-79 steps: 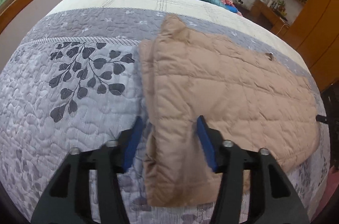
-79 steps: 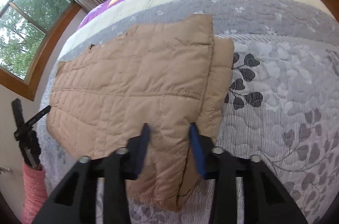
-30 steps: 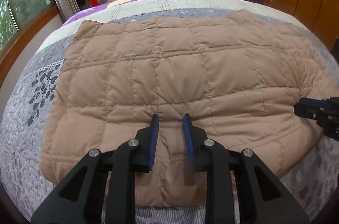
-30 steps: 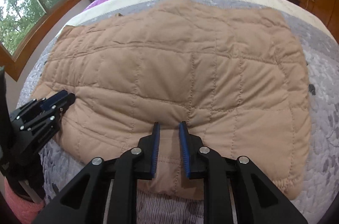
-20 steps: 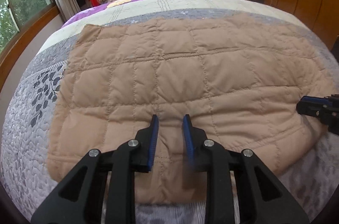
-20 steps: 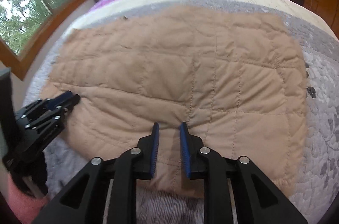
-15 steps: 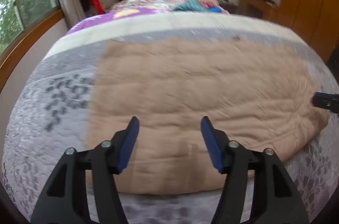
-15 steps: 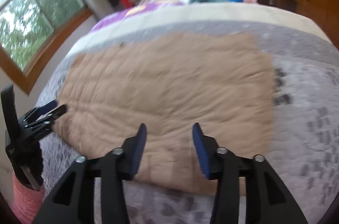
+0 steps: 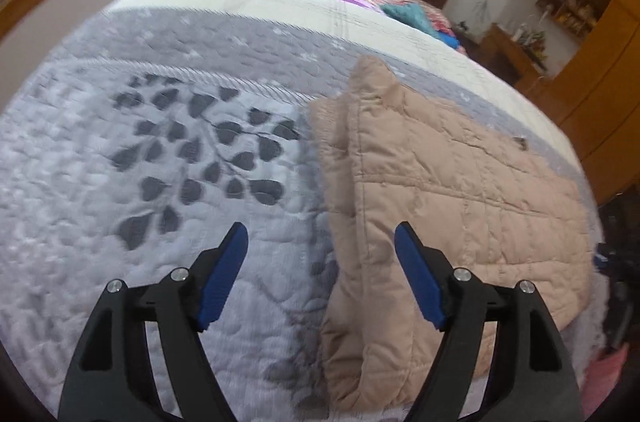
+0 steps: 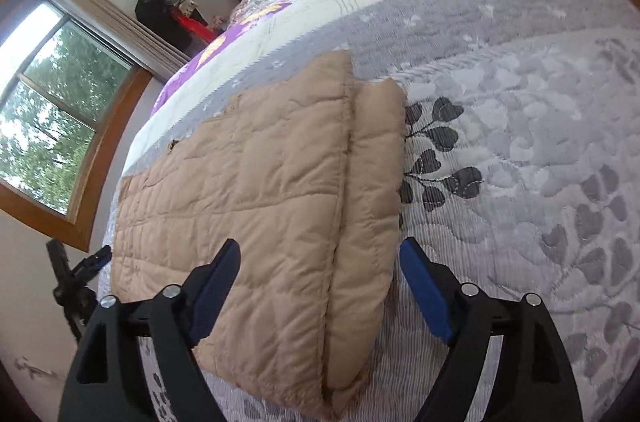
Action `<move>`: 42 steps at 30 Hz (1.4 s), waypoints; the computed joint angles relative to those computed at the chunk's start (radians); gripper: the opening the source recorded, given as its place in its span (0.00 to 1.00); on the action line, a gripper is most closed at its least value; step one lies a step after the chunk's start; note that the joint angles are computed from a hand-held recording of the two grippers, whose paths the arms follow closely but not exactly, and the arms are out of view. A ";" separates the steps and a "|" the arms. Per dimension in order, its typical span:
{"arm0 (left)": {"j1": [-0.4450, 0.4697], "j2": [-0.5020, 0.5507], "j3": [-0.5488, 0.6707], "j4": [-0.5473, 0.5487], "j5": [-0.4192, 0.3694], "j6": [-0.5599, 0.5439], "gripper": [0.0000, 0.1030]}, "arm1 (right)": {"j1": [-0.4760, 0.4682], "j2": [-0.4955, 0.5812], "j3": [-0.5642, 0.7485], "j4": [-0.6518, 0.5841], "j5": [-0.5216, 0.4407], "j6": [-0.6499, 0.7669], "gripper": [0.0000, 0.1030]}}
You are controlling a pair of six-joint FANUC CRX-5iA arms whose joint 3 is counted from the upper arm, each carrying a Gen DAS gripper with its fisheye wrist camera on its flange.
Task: Fold large clothes
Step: 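Move both grippers to the folded coat's edge and grasp it, then lift the coat edge with both grippers and fold it over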
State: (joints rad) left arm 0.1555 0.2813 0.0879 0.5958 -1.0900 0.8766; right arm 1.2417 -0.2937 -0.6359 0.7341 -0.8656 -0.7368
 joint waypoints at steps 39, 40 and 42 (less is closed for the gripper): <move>-0.056 -0.124 -0.117 0.212 -0.117 -0.095 0.13 | 0.117 0.011 0.134 0.119 -0.078 0.073 0.16; -0.044 -0.145 -0.132 0.214 -0.125 -0.108 0.13 | 0.145 0.011 0.148 0.119 -0.105 0.076 0.16; -0.004 -0.188 -0.161 0.221 -0.155 -0.139 0.13 | 0.200 0.017 0.174 0.121 -0.154 0.075 0.16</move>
State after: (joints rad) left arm 0.1516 0.0935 -0.0730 0.8164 -1.2448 0.7372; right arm 1.4417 -0.2769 -0.4622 0.8555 -1.0196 -0.6617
